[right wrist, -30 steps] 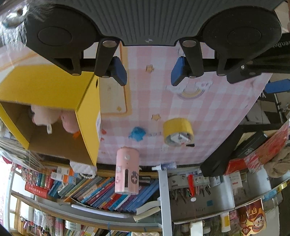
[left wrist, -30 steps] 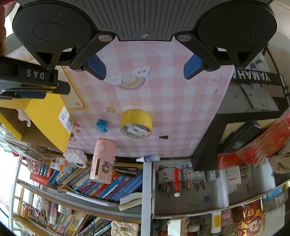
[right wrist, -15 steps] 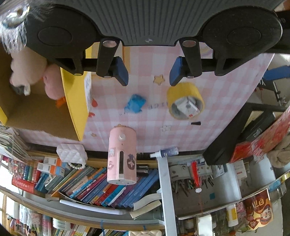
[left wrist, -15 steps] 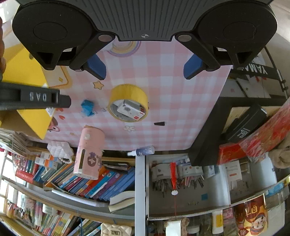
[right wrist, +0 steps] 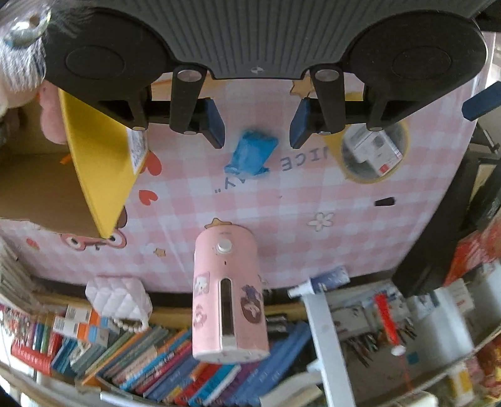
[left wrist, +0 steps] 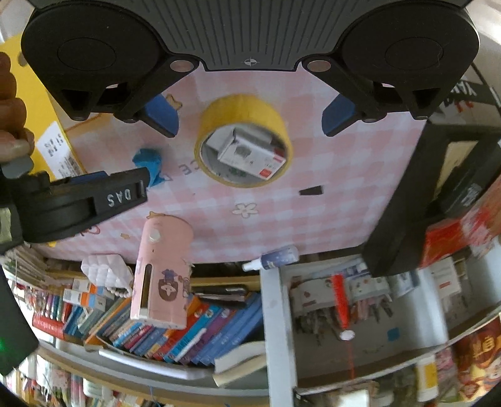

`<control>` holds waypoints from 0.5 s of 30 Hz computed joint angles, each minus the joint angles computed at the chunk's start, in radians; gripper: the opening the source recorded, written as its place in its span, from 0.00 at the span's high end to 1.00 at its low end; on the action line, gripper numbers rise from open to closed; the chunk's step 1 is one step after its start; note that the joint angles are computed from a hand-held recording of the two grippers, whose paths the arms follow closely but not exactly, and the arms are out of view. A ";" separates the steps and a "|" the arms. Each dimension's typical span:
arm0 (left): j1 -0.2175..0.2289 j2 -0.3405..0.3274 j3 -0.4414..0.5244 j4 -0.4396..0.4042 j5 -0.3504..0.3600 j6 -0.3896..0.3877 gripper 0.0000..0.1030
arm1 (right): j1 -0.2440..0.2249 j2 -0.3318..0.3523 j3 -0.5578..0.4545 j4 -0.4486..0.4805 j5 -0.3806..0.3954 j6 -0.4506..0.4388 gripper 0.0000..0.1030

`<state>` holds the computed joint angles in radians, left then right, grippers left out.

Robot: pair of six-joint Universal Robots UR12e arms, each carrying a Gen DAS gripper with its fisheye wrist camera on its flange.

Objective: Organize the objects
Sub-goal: 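Grasp the yellow tape roll with the left tool while the right tool grasps the blue plush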

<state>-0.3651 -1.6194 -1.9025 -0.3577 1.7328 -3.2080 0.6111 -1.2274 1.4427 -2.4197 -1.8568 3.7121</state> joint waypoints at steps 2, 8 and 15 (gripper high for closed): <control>0.000 -0.022 0.017 -0.006 0.009 0.013 0.03 | -0.011 0.016 -0.022 0.029 0.013 0.009 0.57; 0.012 -0.072 0.065 -0.054 -0.016 0.006 0.03 | -0.026 0.057 -0.071 0.080 0.032 -0.005 0.57; 0.022 -0.090 0.080 -0.083 -0.058 0.013 0.05 | -0.038 0.080 -0.094 0.136 0.074 0.005 0.57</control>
<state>-0.3434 -1.7089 -1.8221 -0.4405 1.6744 -3.1947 0.5728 -1.1472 1.3484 -2.2837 -1.7827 3.7168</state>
